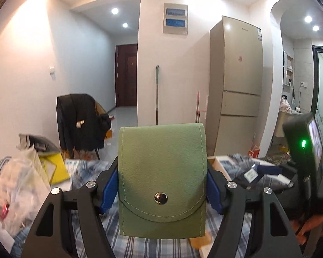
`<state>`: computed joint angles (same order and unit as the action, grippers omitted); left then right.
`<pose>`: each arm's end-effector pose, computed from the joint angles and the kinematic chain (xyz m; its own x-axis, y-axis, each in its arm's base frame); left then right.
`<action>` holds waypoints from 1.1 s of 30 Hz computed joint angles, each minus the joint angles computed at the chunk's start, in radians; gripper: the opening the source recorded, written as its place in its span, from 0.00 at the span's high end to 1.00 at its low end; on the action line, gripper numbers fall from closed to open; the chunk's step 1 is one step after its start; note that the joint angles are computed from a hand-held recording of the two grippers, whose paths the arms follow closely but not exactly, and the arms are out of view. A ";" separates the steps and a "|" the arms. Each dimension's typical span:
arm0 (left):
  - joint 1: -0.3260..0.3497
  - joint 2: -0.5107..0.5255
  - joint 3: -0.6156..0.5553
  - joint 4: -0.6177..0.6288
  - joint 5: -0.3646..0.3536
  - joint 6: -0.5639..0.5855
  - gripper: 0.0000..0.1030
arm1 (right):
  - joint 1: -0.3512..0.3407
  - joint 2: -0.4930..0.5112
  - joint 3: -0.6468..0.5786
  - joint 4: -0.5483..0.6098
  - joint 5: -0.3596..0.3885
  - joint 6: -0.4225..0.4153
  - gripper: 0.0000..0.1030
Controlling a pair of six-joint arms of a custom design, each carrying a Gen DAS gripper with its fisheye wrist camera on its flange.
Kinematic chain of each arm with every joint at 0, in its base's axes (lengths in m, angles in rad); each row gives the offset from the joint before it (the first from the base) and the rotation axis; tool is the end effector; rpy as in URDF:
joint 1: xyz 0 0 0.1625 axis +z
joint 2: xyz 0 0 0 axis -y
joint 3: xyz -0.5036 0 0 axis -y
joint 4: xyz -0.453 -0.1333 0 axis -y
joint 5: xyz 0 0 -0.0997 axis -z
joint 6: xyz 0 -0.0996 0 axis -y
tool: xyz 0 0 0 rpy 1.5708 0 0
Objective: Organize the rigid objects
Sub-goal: 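Carry the black box into the cardboard box and release it while the left gripper holds the pouch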
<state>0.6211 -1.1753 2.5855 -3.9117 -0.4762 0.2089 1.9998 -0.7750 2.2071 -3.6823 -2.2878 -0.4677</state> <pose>-0.1658 -0.3914 0.2327 -0.7273 0.0310 -0.6856 0.6507 0.3487 -0.6745 0.2893 -0.4693 0.0705 -0.6193 -0.2637 0.7396 -0.6753 0.6594 -0.3304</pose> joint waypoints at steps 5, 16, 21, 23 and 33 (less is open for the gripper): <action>0.049 0.027 -0.104 0.039 -0.057 0.030 0.31 | -0.006 0.020 -0.043 -0.005 0.014 -0.023 0.33; 0.243 0.015 -0.252 0.255 -0.222 -0.005 0.31 | -0.051 0.043 -0.132 0.040 0.068 0.021 0.33; 0.289 0.062 -0.332 0.271 -0.196 -0.014 0.31 | -0.089 0.062 -0.180 0.124 0.121 0.090 0.33; 0.317 0.034 -0.339 0.345 -0.298 -0.059 0.31 | -0.101 0.075 -0.201 0.157 0.120 0.109 0.33; 0.418 0.123 -0.364 0.310 -0.356 -0.020 0.31 | -0.167 0.151 -0.315 0.276 0.064 0.161 0.33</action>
